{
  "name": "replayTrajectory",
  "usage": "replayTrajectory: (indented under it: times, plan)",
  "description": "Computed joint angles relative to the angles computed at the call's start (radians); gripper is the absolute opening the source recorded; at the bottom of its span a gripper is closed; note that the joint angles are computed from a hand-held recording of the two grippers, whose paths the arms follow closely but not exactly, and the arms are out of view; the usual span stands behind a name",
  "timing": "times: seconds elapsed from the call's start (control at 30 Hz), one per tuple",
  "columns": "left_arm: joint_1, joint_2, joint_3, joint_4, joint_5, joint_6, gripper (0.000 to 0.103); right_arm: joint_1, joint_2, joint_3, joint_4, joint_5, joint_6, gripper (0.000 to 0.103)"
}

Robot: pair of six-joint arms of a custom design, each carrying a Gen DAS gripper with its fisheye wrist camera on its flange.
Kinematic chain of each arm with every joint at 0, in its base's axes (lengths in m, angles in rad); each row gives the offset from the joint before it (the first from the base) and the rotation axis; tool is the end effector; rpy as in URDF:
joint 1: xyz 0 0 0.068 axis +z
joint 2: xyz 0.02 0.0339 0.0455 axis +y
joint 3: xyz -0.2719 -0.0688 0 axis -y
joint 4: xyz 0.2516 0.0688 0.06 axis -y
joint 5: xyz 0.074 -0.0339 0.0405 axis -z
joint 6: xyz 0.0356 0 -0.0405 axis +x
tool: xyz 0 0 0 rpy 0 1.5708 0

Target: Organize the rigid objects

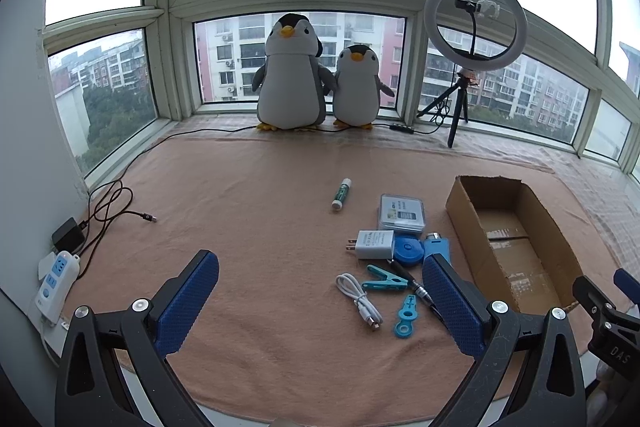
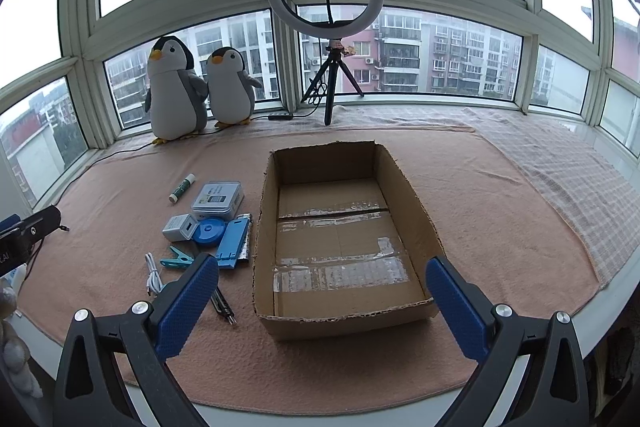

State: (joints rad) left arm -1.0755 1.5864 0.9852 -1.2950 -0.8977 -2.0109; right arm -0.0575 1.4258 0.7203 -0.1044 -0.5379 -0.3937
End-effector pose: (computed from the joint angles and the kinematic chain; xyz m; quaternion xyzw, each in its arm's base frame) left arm 0.1361 -0.1935 0.2014 -0.3381 0.8253 0.1577 0.4240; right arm 0.2838 0.0019 0.1893 -0.2470 0.8660 0.1604 0.4041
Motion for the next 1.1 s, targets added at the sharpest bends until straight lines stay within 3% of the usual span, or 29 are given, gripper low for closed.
replayTrajectory:
  times: [0.7,1.1]
  plan:
    - [0.010,0.003,-0.007,0.034,0.008,0.029,0.103,-0.026,0.025,0.029,-0.017,-0.016,-0.013,0.102]
    - [0.043,-0.040,-0.081,0.158,0.042,0.104,0.103,-0.064,0.082,0.062,-0.001,0.008,-0.019,0.102]
